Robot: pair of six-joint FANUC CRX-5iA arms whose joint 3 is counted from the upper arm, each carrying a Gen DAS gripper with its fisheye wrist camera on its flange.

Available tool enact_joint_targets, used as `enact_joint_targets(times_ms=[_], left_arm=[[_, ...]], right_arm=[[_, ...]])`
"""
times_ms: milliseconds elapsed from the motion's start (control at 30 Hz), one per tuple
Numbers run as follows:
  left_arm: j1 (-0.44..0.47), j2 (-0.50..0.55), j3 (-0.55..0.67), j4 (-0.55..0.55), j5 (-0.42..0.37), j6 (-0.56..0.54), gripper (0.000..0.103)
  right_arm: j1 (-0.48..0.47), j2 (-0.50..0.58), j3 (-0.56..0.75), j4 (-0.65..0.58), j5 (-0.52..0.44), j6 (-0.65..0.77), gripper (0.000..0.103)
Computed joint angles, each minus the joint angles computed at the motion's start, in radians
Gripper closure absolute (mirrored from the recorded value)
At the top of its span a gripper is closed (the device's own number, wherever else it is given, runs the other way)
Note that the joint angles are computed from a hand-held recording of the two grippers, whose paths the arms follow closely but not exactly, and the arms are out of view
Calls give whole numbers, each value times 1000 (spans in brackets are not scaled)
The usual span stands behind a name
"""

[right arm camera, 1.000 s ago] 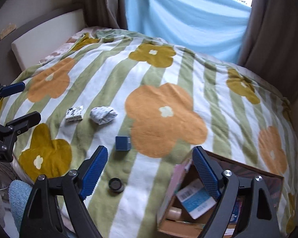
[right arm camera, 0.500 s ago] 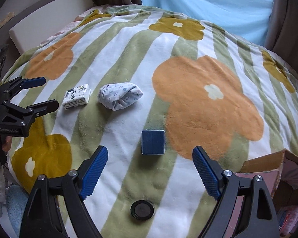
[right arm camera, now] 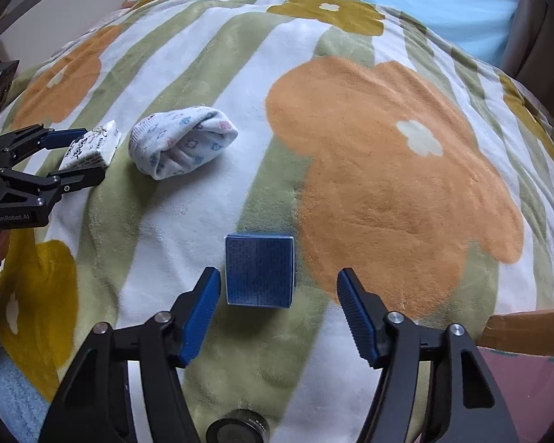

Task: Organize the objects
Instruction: 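Grasp the tissue pack with the left tool while the right tool grasps the navy cube, then carry the tissue pack and navy cube to the cardboard box and release both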

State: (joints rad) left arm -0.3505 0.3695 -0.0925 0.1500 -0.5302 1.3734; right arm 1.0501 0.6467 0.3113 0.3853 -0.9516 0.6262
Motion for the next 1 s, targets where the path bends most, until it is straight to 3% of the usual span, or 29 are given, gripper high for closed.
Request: enact_joint_targets(times_ms=[67, 200, 600, 1000], left_arm=[[4, 3, -3, 22, -2, -24, 36], [3, 0, 0, 6, -5, -18, 39], [1, -30, -6, -27, -11, 25, 43], [-28, -117, 21, -99, -45, 125, 44]], right_arm=[[-1, 7, 8, -4, -2, 5, 50], [-6, 12, 21, -30, 11, 25, 70], [3, 12, 31, -6, -6, 2, 72], [28, -68, 1, 61, -23, -58, 72]])
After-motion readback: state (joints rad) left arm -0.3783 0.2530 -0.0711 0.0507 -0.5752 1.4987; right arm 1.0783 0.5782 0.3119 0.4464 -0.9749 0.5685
